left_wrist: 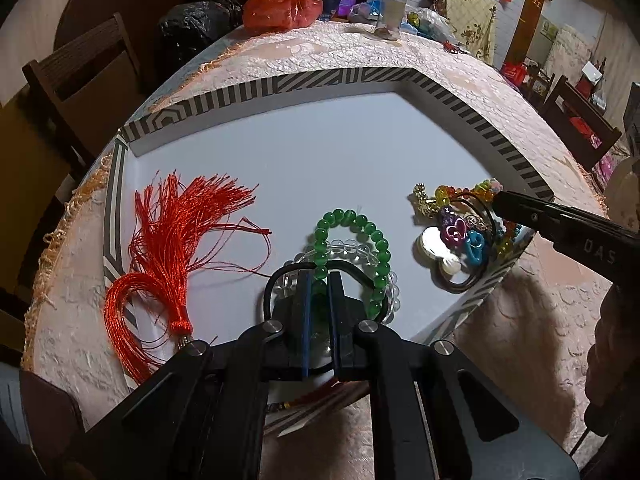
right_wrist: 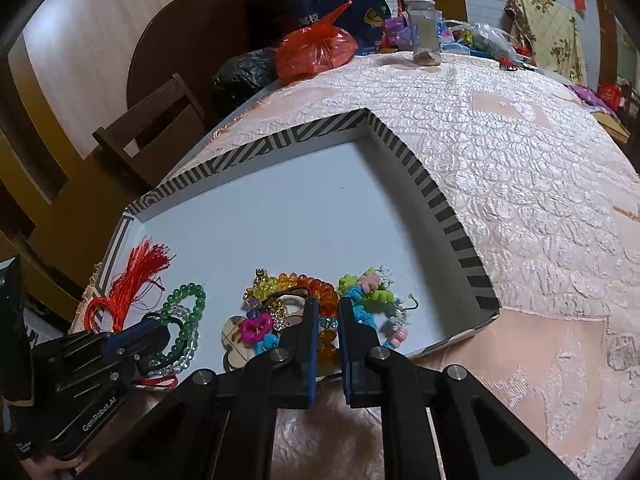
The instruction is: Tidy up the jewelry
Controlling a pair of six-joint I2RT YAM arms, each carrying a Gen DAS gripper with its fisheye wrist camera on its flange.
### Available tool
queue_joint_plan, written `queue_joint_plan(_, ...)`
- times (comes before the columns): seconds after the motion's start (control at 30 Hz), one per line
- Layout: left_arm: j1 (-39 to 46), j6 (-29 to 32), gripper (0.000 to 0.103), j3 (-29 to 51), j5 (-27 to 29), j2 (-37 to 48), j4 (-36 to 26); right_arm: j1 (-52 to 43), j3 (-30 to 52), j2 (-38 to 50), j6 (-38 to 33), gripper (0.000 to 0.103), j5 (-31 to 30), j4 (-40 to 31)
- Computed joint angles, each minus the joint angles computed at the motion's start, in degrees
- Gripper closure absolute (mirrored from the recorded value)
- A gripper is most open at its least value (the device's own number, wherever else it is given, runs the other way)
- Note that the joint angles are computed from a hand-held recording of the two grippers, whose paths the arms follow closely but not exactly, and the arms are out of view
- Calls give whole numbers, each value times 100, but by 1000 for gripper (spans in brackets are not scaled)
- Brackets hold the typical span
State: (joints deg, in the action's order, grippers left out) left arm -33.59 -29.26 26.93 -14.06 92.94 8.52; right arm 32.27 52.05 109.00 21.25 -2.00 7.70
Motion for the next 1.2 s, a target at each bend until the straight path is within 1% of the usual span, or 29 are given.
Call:
queue_joint_plan(0.47, -38, -46, 97, -9, -34, -27, -50, -22, 74, 42, 58, 95, 13, -55)
queue_joint_plan(0.63, -19, -63, 96, -3, -16, -44, -83, -63, 12, 22, 142, 95, -82, 29)
queue_joint_plan(0.7, -2, -90, 85, -32, 30, -80, -66, -73, -38, -22, 137, 95, -105, 51)
queue_joint_plan(0.73, 24, -93, 75, -44, 49, -100, -52, -65, -77, -78, 140, 94, -67, 53)
queue_joint_plan(0.8, -16, -132, 68, -118, -118, -258, -57, -69, -153, -170, 133, 94, -74, 88)
queue_joint_plan(0.9, -47, -155, 53, -146, -247, -483, -211, -81, -296, -394, 120, 94, -66, 119)
queue_joint_plan(0.93, -51, -133, 50, -145, -279, -567, -276, -76, -327, -503, 120, 94, -32, 58)
queue_joint_plan(0.97, -86, -121, 49, -135, -336, -654, -373, -68, -350, -595, 128, 91, -2, -14)
queue_joint_plan(1.03, -177, -135, 47, -120, -425, -839, -597, -26, -444, -815, 148, 80, 81, -109)
queue_joint_plan(1.07, -210, -144, 47, -117, -452, -924, -686, 20, -533, -978, 172, 71, 154, -152)
queue_joint_plan(1.1, -291, -185, 47, -129, -531, -1076, -828, 48, -602, -1094, 186, 68, 199, -184)
queue_joint_plan(1.17, -416, -288, 39, -176, -660, -1381, -1088, 158, -774, -1408, 244, 67, 253, -318)
queue_joint_plan(1.2, -507, -376, 35, -204, -732, -1593, -1282, 261, -828, -1598, 309, 66, 337, -551)
